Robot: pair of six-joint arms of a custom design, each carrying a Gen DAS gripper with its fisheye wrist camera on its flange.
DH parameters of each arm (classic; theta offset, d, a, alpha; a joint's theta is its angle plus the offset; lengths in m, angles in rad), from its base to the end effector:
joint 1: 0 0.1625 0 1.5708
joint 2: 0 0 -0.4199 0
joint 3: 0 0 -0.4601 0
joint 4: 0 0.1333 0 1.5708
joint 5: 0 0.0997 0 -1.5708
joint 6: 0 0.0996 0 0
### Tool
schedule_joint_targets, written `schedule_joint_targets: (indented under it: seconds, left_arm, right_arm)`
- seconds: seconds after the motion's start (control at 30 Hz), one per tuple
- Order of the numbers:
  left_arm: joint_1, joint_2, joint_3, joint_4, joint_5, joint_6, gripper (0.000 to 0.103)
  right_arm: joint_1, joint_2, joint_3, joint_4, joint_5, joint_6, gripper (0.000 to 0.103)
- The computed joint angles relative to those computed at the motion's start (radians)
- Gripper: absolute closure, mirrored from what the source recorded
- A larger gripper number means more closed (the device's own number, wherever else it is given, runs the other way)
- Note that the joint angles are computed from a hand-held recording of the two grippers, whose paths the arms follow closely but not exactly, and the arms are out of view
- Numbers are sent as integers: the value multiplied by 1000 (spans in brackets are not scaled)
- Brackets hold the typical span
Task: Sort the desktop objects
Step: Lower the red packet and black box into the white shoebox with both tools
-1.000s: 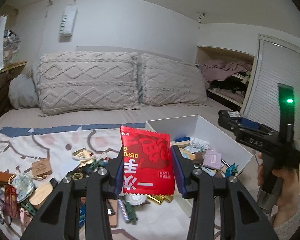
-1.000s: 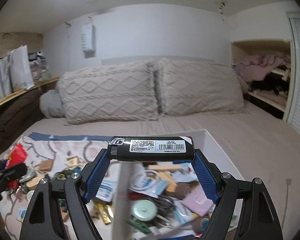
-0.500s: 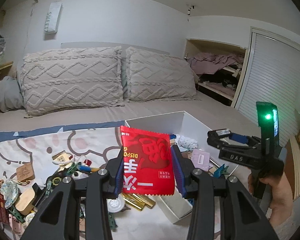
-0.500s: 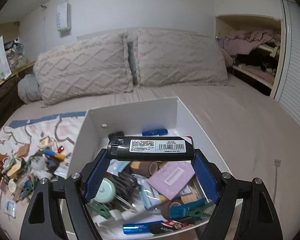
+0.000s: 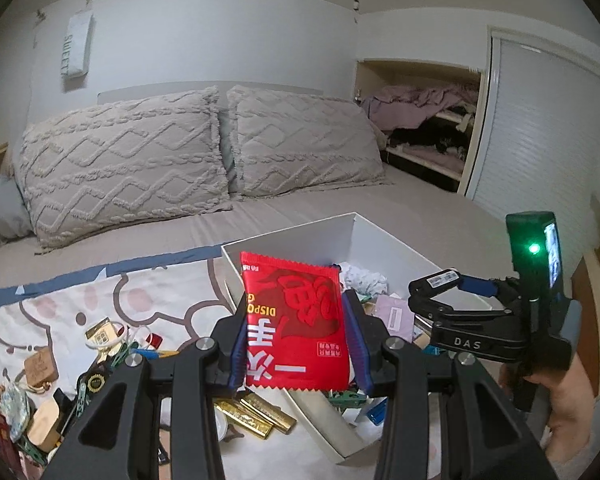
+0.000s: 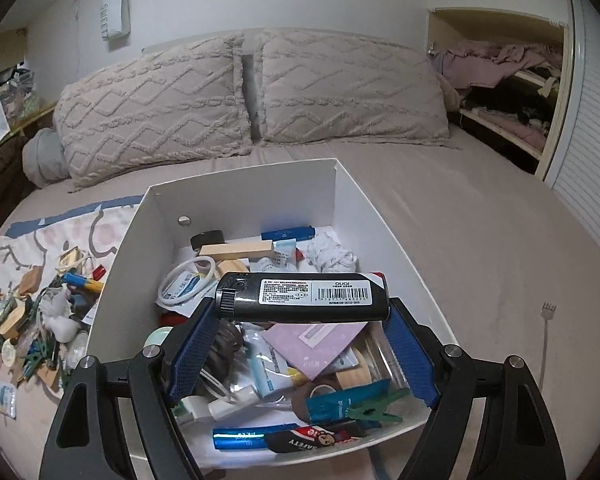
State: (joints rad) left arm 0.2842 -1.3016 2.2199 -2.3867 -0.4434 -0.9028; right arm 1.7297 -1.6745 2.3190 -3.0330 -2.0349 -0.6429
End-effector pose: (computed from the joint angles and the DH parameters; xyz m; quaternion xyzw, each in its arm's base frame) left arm -0.4038 -0.3505 0.1490 0.1878 0.8235 -0.4544 0.2830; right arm 0.1600 -0.4377 0.3155 0.2643 -0.8579 0.3251 0.2976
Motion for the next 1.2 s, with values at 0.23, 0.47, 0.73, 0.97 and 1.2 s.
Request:
schedule_joint_targets:
  seconds: [0.23,0.47,0.73,0.97,1.2]
  left_arm:
    - [44,83,-75,13,-46,65,61]
    - [82,162,-151,19,-115,121,61]
    - [108,215,-202,55,-168,124,61]
    - [143,234,-240,108,-220,100,61]
    - [180,264,-311,221,-265,55,61]
  right_arm:
    - [-6,4,-3,-7,-45,-17,20]
    - [3,16,-5,-11,-102,-43,20]
    - [2,3,-2,16,-110,-46,20]
    - [0,0,-3,19,-112,-54,20]
    - [4,31,-11,-5,-147,-71,20]
